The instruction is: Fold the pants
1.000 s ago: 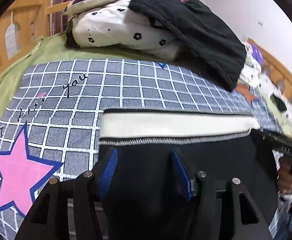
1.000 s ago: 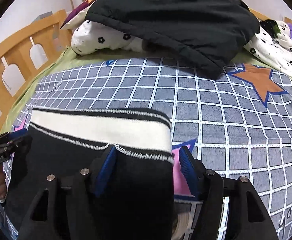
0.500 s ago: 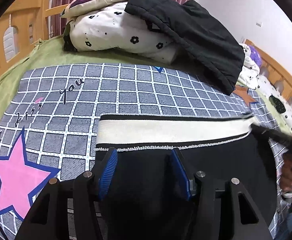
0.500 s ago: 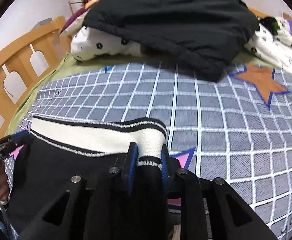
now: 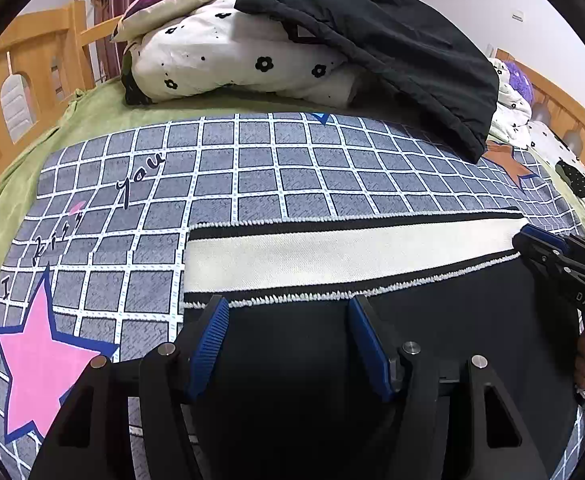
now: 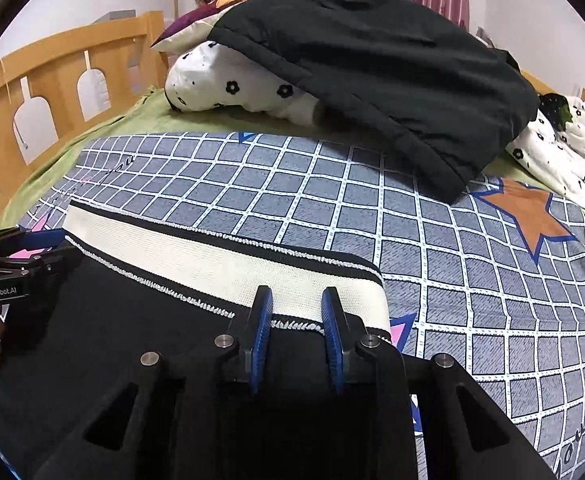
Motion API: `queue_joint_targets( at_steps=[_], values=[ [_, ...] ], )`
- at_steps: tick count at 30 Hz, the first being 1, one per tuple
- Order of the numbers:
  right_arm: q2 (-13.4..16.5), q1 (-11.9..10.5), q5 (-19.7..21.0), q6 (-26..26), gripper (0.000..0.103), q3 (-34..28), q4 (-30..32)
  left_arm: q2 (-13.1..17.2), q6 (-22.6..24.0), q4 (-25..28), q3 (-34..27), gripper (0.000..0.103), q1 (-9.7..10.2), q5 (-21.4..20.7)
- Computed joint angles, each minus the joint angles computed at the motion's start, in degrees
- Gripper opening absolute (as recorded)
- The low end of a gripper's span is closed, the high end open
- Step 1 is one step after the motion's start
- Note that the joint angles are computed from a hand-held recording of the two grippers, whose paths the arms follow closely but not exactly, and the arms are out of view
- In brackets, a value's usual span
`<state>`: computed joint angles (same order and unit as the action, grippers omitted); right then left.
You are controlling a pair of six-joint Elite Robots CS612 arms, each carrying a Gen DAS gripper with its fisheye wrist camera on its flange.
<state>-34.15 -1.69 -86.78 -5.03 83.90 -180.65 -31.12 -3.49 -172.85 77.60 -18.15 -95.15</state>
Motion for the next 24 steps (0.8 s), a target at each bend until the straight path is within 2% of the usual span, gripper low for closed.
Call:
queue_joint_targets(
  at_steps=[2, 5, 7, 8, 9, 11, 13, 16, 19, 22, 24],
  values=[
    [0.0, -0.1, 0.1, 0.1, 0.025, 0.1, 0.0, -0.3, -0.2, 0.6, 0.4, 0.060, 0.17, -1.0],
    [-0.4, 0.0, -0.3, -0.5, 0.027, 0.2, 0.8, -1.7, 2.0, 0.6, 2.6, 0.060, -0.06, -1.3],
    [-1.3, 0.0, -0.5, -1.1, 0.034, 1.0, 2.2, -3.2, 4.8, -0.4, 5.4, 0.060, -0.73, 0.3],
    [-2.1, -0.2, 0.5, -1.1, 0.041, 1.8, 3.0, -4.0, 6.9, -1.4, 7.2, 0.060, -1.12, 1.0],
    [-2.8, -0.3, 1.4, -0.9, 0.044, 2.8, 3.5, -4.7, 8.6, -2.6, 8.7, 0.060, -1.38, 1.3],
    [-4.6, -0.3, 1.4, -1.5, 0.044, 5.7, 2.9, -6.2, 11.6, -6.5, 12.3, 0.060, -2.00, 1.8],
    [-6.2, 0.1, -0.1, -3.2, 0.044, 8.5, 1.7, -8.0, 13.6, -6.5, 15.3, 0.060, -2.09, -0.8],
    [-8.4, 0.8, -3.2, -4.3, 0.044, 12.2, -1.1, -10.3, 15.4, -9.1, 20.2, 0.060, -2.19, -2.3],
    [-10.6, 0.9, -3.1, -2.6, 0.044, 15.8, -3.7, -12.3, 18.1, -13.9, 25.5, 0.060, -2.14, -0.8],
    [-12.5, 1.0, -3.3, -1.4, 0.045, 19.0, -5.0, -13.5, 18.2, -14.0, 28.6, 0.062, -0.99, -1.7],
    [-13.2, 1.3, -3.4, -1.4, 0.046, 20.2, -5.2, -13.8, 20.1, -15.8, 30.7, 0.062, -1.22, 1.8]
  ],
)
